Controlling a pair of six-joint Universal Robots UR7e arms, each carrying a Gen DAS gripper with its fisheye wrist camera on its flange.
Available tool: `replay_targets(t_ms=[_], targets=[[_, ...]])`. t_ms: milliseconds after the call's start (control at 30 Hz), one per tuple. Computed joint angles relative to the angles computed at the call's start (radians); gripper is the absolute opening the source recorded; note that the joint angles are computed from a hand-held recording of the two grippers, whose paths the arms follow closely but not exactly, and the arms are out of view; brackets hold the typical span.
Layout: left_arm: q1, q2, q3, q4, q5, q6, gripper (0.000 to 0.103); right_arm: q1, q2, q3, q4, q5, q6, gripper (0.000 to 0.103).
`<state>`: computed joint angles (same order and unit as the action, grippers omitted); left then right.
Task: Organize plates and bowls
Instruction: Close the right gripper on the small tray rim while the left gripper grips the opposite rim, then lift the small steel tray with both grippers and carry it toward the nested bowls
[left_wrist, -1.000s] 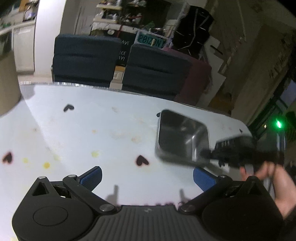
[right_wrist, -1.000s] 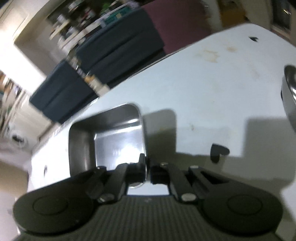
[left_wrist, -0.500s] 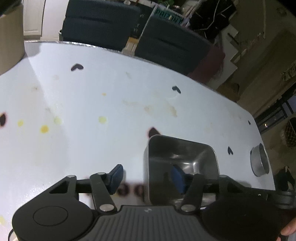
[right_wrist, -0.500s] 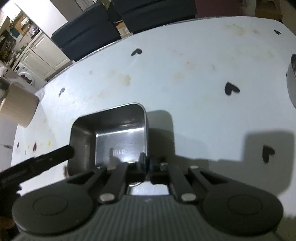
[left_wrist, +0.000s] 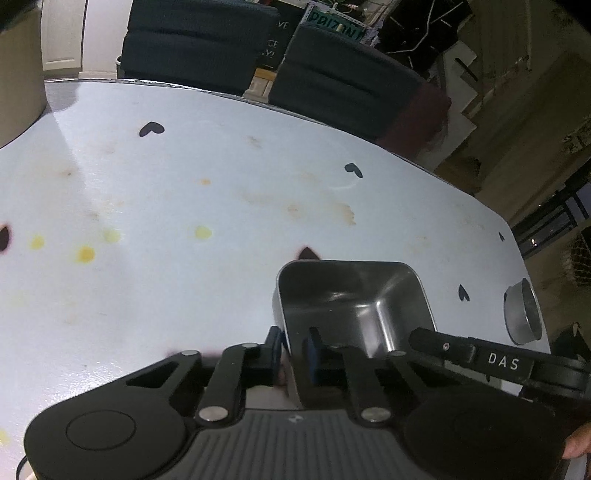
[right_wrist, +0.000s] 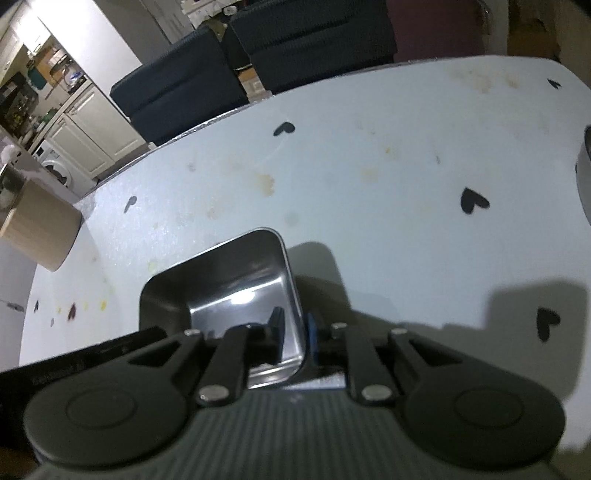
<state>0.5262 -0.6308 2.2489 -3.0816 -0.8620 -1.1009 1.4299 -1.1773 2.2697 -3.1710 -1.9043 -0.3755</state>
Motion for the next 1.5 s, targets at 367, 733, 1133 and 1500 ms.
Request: replay_targets(t_ms=[367,733,1133,1500], targets=[[-0.05,-0.041,0.015,0.077,0.037,-0.058,0.009,0.024,0.003,0.011,-0.058,-0.001,-0.096,0.004],[-0.217,-0.119,0.063,0.159,0.1,-0.185,0.009,0.035,-0.178,0.114,-0.06,0.077,-0.141,0.003],[-0.385,-0.138,0.089,0.211,0.13,-0.333,0.01,-0.034,-0.445,0.235,0.018,0.212,-0.246,0.004],[-0.462,-0.077,0.084,0.155,0.095,-0.353,0.01,-0.173,-0.655,0.317,0.099,0.339,-0.345,0.004]])
